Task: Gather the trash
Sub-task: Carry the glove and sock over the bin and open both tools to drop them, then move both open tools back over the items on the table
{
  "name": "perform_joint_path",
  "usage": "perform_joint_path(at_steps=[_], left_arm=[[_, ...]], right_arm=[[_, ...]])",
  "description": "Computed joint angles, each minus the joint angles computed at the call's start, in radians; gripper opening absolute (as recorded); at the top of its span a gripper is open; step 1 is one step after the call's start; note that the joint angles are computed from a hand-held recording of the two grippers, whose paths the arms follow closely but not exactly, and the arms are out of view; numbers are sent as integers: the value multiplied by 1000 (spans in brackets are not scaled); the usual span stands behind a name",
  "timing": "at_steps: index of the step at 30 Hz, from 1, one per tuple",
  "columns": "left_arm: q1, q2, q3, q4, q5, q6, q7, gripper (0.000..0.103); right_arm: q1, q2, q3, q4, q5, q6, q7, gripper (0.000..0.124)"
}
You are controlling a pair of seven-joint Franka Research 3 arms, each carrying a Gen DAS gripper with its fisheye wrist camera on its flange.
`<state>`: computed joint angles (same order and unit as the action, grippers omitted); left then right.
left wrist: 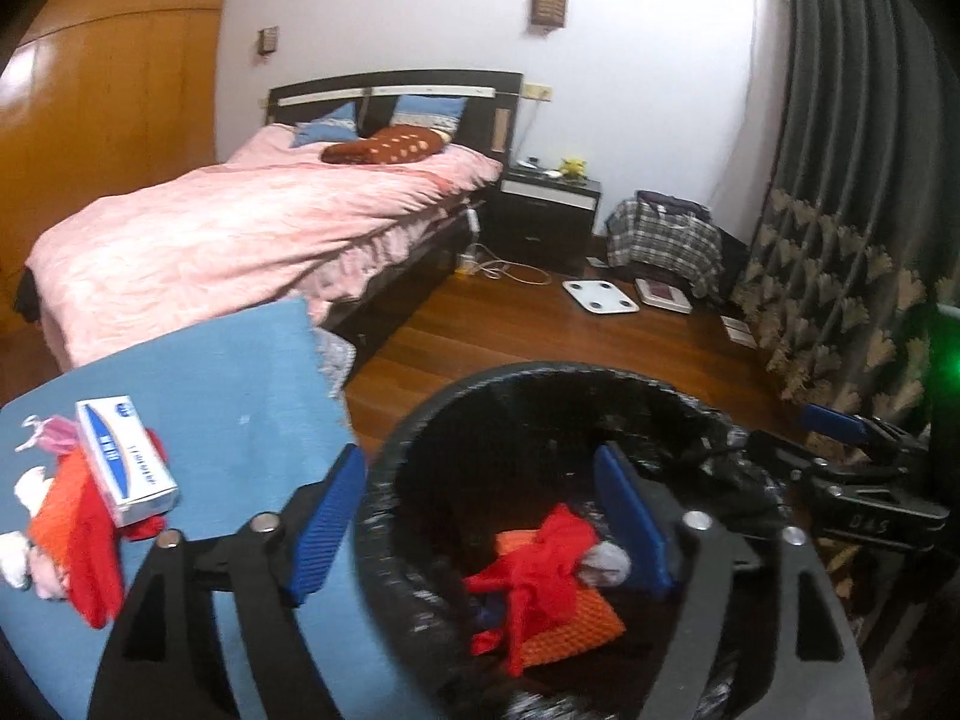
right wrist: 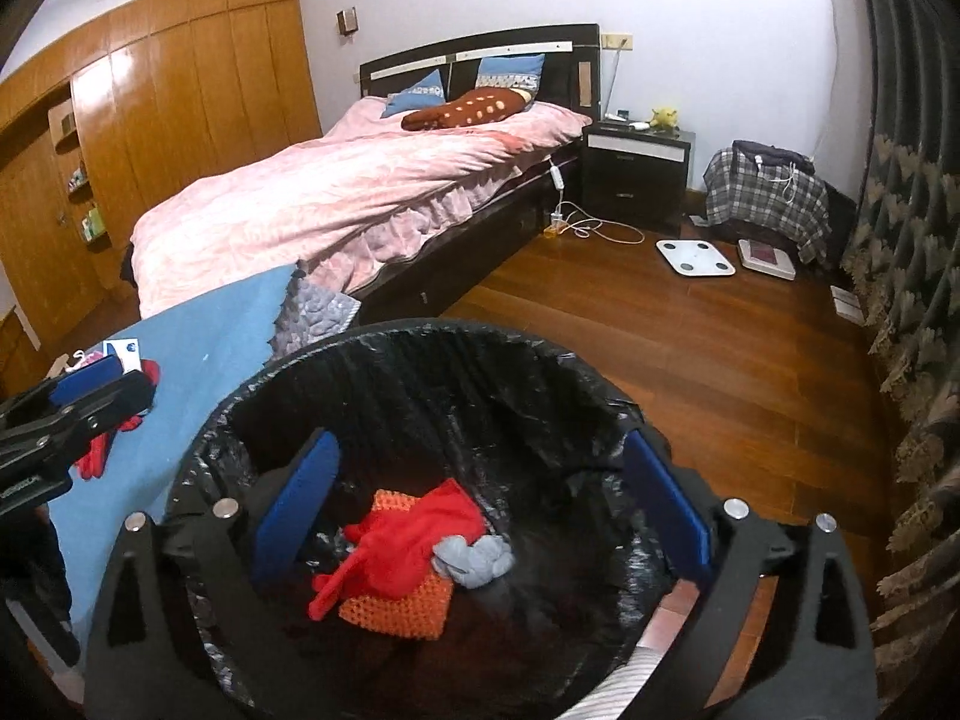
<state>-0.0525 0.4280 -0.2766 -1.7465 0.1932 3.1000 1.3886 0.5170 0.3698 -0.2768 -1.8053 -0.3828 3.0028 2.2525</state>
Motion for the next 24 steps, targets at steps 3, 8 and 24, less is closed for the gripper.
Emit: perform_joint_path(at_steps=[3, 8, 24], left_arm=[[-45, -38, 90, -43, 29, 22, -65, 85], [-117, -97, 244, -117, 111, 50, -202, 87], [-420, -157, 837, -223, 610, 71, -802, 87]], right_arm=[[-24, 14, 45, 28, 38, -13, -40, 95], [-24, 68, 91, 118, 89, -35, -111, 96], [16, 421, 229, 691, 290, -210, -422, 96]])
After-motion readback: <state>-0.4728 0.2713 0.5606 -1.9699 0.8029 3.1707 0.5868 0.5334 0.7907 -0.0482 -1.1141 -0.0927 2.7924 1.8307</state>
